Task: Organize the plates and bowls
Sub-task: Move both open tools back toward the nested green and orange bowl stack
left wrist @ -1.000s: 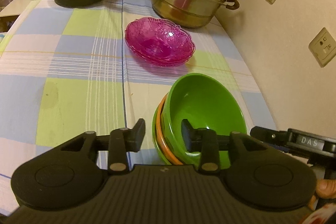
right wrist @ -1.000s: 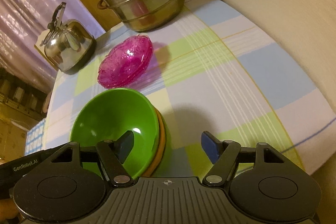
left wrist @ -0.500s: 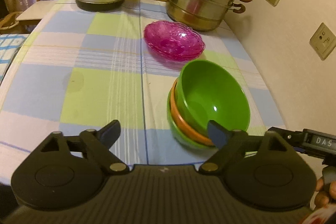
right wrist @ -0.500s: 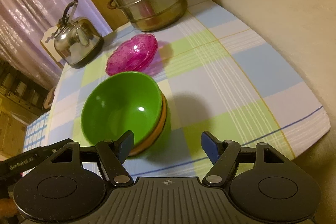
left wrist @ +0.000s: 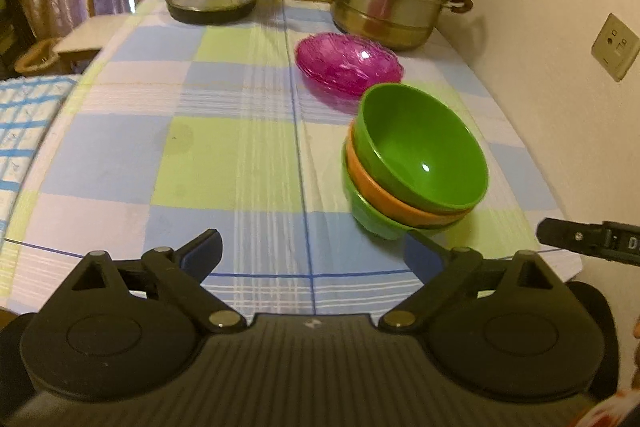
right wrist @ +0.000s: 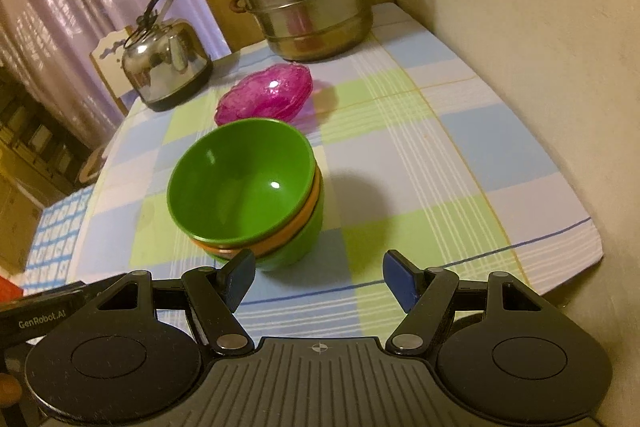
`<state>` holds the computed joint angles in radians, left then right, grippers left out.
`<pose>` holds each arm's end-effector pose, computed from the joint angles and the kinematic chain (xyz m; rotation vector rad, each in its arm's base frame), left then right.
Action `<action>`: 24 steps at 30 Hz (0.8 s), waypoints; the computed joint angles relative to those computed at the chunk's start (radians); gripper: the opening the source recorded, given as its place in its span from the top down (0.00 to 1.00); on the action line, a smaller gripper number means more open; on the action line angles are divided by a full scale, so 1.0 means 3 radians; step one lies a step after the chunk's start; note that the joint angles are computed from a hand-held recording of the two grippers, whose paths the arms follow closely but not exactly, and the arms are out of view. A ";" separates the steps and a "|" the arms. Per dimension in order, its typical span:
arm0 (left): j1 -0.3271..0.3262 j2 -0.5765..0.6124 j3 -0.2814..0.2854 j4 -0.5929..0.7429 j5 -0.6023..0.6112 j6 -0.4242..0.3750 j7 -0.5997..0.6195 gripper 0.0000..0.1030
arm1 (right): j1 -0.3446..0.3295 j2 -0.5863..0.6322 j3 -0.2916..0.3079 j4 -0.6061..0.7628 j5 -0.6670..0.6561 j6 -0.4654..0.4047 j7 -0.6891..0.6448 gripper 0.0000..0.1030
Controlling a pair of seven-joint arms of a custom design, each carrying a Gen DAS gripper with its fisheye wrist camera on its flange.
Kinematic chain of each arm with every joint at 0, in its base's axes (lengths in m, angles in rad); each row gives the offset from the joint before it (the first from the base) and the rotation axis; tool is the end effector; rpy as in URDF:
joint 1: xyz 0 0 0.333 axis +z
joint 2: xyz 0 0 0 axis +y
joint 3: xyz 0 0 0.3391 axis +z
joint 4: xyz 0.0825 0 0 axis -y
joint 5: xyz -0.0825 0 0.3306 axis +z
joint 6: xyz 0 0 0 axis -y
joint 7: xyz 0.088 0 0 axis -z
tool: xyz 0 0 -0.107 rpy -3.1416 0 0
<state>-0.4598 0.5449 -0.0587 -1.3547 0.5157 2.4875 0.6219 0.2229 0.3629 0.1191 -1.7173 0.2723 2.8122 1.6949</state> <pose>0.6282 -0.3479 0.5113 -1.9651 1.7243 -0.7554 0.6321 0.1978 0.5100 -1.6710 1.7228 -0.2481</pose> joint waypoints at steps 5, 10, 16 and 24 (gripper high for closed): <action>0.0006 -0.0069 -0.0004 -0.0124 0.0024 0.0057 -0.0019 0.07 | 0.0000 -0.0036 0.0012 -0.0068 0.0030 0.0005 -0.0029 0.32; -0.0028 -0.0073 0.0004 -0.0086 0.0071 -0.0066 -0.0014 0.08 | 0.0004 -0.0061 0.0015 -0.0118 0.0047 0.0019 -0.0037 0.32; -0.0016 -0.0095 -0.0030 -0.0083 0.0061 -0.0174 -0.0038 0.08 | 0.0005 -0.0074 0.0019 -0.0136 0.0062 0.0014 -0.0062 0.32; 0.0106 -0.0153 -0.0128 -0.0217 -0.0165 0.0003 0.0037 0.08 | 0.0013 -0.0074 0.0014 -0.0162 0.0067 0.0014 -0.0058 0.32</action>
<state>-0.4281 0.4989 -0.0971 -1.4197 0.4661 2.4884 0.6330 0.2269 0.3407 0.1232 -1.7659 0.2923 2.8165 1.6776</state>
